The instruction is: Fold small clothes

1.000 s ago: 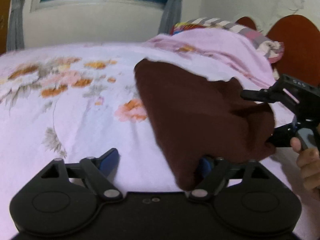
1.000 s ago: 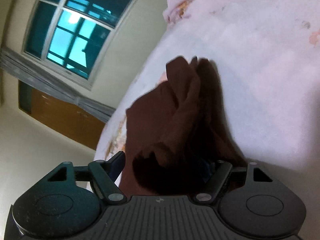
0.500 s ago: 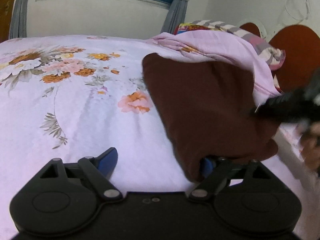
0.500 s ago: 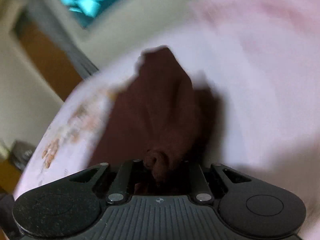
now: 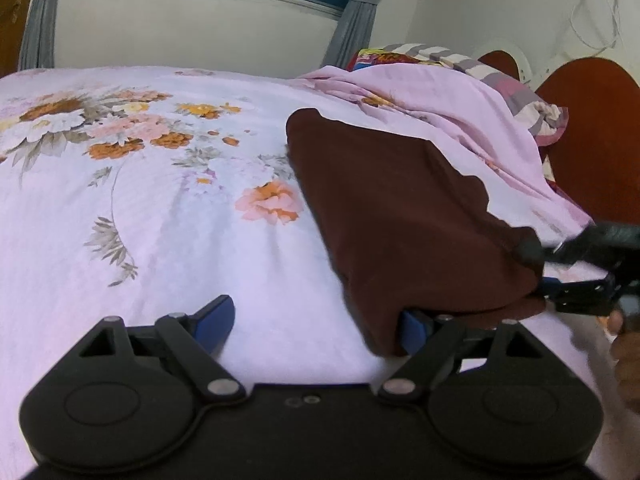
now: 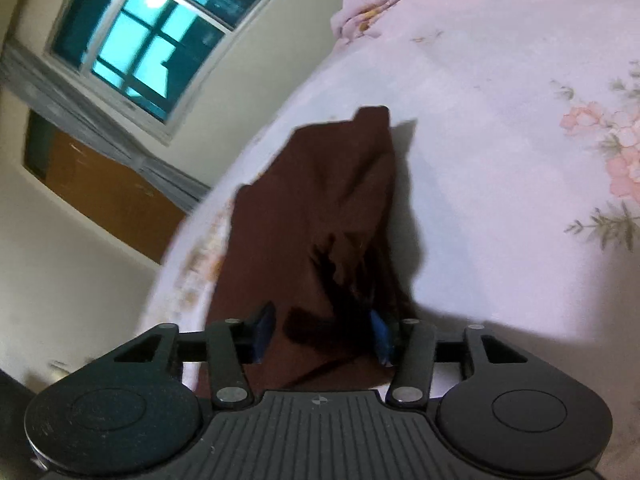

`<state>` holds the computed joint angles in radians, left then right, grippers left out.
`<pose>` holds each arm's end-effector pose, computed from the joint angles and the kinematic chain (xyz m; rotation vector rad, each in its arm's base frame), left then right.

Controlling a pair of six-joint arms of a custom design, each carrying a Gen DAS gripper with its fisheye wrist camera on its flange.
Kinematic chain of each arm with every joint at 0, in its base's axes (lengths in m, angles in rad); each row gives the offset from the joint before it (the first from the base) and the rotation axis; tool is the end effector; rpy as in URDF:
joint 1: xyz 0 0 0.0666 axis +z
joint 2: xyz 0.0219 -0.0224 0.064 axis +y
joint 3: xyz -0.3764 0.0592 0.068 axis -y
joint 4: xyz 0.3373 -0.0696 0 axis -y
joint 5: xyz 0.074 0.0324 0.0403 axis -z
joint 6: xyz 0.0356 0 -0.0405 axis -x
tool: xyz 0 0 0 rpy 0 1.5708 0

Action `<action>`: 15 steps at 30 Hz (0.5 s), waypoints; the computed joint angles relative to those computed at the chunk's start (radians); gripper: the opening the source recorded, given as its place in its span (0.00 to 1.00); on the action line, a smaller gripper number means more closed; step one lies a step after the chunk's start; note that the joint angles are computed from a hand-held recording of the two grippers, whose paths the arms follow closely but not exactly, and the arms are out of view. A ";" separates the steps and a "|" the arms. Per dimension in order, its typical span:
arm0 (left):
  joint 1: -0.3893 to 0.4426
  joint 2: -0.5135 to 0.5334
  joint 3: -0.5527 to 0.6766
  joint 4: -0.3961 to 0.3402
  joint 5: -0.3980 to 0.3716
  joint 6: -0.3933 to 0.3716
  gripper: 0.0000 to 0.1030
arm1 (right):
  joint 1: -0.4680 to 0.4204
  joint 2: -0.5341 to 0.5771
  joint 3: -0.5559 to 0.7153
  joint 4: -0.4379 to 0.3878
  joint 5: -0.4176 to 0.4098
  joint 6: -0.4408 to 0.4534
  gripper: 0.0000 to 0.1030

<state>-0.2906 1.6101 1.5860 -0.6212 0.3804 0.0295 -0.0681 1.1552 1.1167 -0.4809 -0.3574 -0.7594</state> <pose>0.5012 -0.1641 0.4314 0.4997 2.1703 -0.5976 0.3623 -0.0126 0.4360 0.6553 2.0504 0.7846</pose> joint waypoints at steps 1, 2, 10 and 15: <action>0.002 -0.007 -0.005 0.002 0.001 0.005 0.68 | 0.010 0.020 0.031 -0.051 0.019 0.039 0.09; 0.009 -0.018 -0.017 0.015 0.027 0.015 0.61 | 0.015 0.027 0.050 -0.058 0.026 0.044 0.09; 0.037 -0.066 -0.084 0.056 0.020 0.091 0.51 | 0.027 0.054 0.112 -0.177 0.068 0.145 0.10; 0.046 -0.051 -0.006 0.081 0.051 0.126 0.61 | 0.031 -0.037 0.107 -0.104 0.211 0.219 0.10</action>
<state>-0.2442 1.5589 1.5804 -0.5403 0.4310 0.1551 -0.0373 1.1177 1.2239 -0.5852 -0.1460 -0.5409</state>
